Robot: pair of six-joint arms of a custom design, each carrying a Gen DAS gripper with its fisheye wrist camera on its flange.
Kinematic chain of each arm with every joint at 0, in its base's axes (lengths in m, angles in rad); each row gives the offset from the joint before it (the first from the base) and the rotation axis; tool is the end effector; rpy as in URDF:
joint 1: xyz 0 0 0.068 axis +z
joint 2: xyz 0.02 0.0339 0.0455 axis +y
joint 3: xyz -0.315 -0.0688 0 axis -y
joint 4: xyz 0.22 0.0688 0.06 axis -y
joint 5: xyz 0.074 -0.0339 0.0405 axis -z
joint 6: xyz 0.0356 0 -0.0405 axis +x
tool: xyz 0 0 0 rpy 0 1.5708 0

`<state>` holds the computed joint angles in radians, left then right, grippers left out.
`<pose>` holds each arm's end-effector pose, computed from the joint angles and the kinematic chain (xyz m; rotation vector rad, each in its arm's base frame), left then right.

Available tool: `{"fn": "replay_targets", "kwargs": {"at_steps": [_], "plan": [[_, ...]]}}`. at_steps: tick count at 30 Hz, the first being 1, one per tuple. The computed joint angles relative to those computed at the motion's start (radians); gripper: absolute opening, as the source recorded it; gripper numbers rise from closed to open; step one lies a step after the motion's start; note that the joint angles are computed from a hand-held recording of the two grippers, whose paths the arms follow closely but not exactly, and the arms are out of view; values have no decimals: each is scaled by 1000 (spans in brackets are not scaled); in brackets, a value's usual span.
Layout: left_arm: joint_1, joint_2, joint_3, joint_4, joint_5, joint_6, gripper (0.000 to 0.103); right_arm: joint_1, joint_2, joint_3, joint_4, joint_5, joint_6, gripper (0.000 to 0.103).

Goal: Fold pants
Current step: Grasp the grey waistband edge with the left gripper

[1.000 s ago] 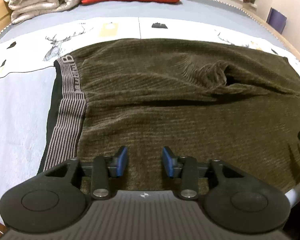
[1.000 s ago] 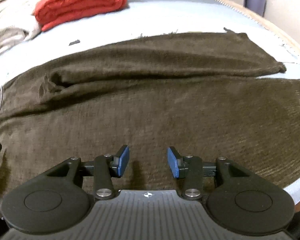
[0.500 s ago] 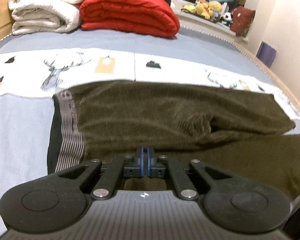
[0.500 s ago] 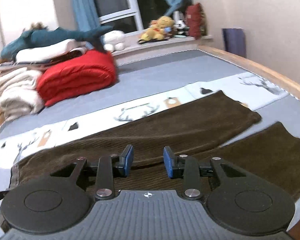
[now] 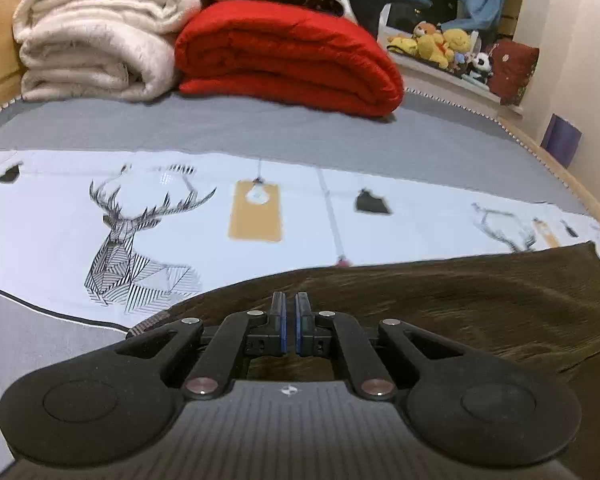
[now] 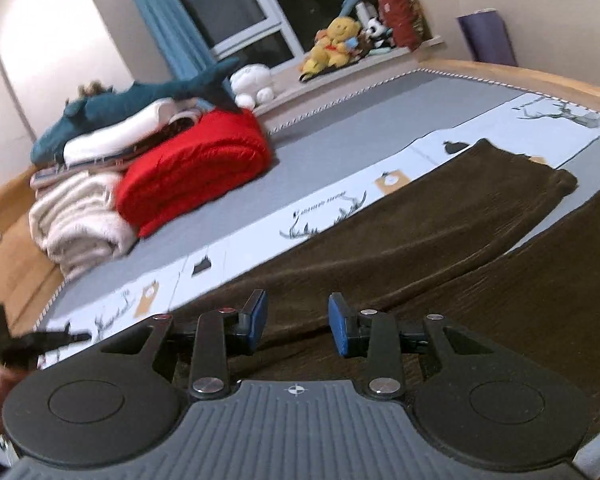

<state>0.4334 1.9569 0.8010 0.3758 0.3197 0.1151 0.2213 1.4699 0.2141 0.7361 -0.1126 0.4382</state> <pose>0.3304 0.1405 0.1523 -0.2116 2.2941 -0.0970 0.2025 0.0496 0.1820 0.1612 2.1227 0.5130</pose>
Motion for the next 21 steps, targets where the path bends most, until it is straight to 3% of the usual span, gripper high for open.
{"fn": "replay_targets", "kwargs": {"at_steps": [3,6,11,13,21], "plan": [[18,78,30,33,6,20,5,44,29,14,-21,21,-6,37],[13,125,59,85,9,20,13,70,65,35,-35,51,0,37],[-3,198,124,103,-25,61,56,107,125,59,-43,72,47,37],[-6,222,167,68,-23,68,65,127,142,65,-50,88,38,37],[-7,328,358,-145,32,123,69,150,153,81,-102,108,41,37]]}}
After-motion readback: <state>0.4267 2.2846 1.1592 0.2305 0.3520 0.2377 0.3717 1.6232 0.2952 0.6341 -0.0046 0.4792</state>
